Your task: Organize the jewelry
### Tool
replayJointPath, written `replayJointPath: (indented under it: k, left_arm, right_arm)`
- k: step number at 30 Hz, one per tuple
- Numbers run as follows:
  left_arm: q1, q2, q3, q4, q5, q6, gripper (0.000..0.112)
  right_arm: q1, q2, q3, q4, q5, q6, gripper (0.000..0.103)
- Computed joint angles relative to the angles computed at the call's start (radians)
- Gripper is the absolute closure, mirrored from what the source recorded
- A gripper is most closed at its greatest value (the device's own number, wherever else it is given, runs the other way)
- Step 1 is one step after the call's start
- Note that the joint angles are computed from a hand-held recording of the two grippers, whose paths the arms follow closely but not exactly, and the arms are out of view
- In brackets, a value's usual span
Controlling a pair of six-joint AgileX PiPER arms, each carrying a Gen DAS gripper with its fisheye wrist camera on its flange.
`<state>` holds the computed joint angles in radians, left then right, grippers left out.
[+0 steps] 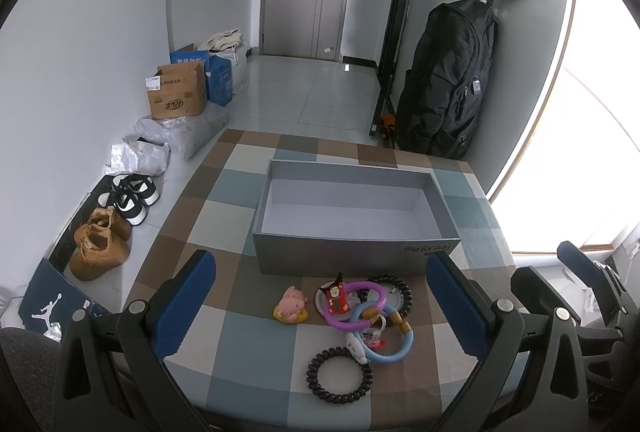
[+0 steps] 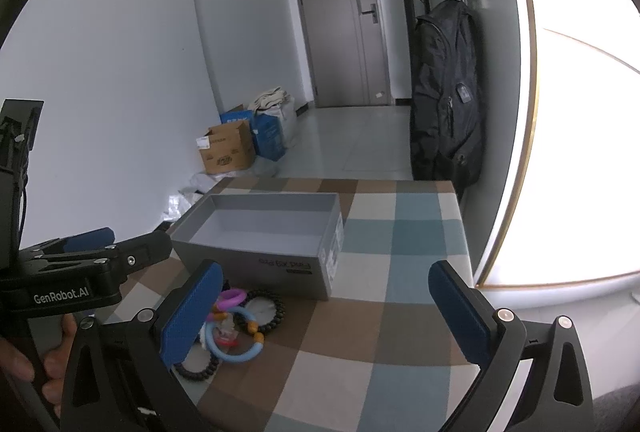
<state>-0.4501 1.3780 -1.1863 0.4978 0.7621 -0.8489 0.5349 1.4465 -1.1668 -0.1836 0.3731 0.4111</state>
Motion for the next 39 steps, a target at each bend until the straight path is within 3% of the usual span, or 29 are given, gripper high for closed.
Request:
replayJointPath:
  k: [8,17,20,23,28,35,39]
  left_arm:
    - [0.013,0.002,0.014,-0.024,-0.008,0.009,0.01]
    - [0.079,0.002,0.034,-0.153,-0.005,0.12,0.01]
    - [0.124,-0.006,0.048,-0.249,-0.009,0.212,0.01]
    - [0.166,-0.012,0.063,-0.348,-0.006,0.312,0.015]
    - [0.184,-0.006,0.073,-0.465,0.024,0.444,0.016]
    - [0.142,0.029,0.074,-0.516,0.084,0.537,0.016]
    - [0.15,0.057,0.052,-0.538,0.124,0.556,0.023]
  right_arm:
    - [0.004,0.017,-0.014,0.02,0.007,-0.018,0.0]
    - [0.007,0.045,-0.032,-0.025,0.022,0.028,0.0]
    - [-0.011,0.064,-0.052,0.128,0.032,-0.118,0.0]
    - [-0.015,0.083,-0.068,0.172,0.048,-0.153,0.0]
    - [-0.005,0.115,-0.102,0.173,0.081,-0.162,0.0]
    - [-0.01,0.149,-0.141,0.172,0.117,-0.167,0.0]
    - [-0.03,0.169,-0.162,0.205,0.144,-0.179,0.0]
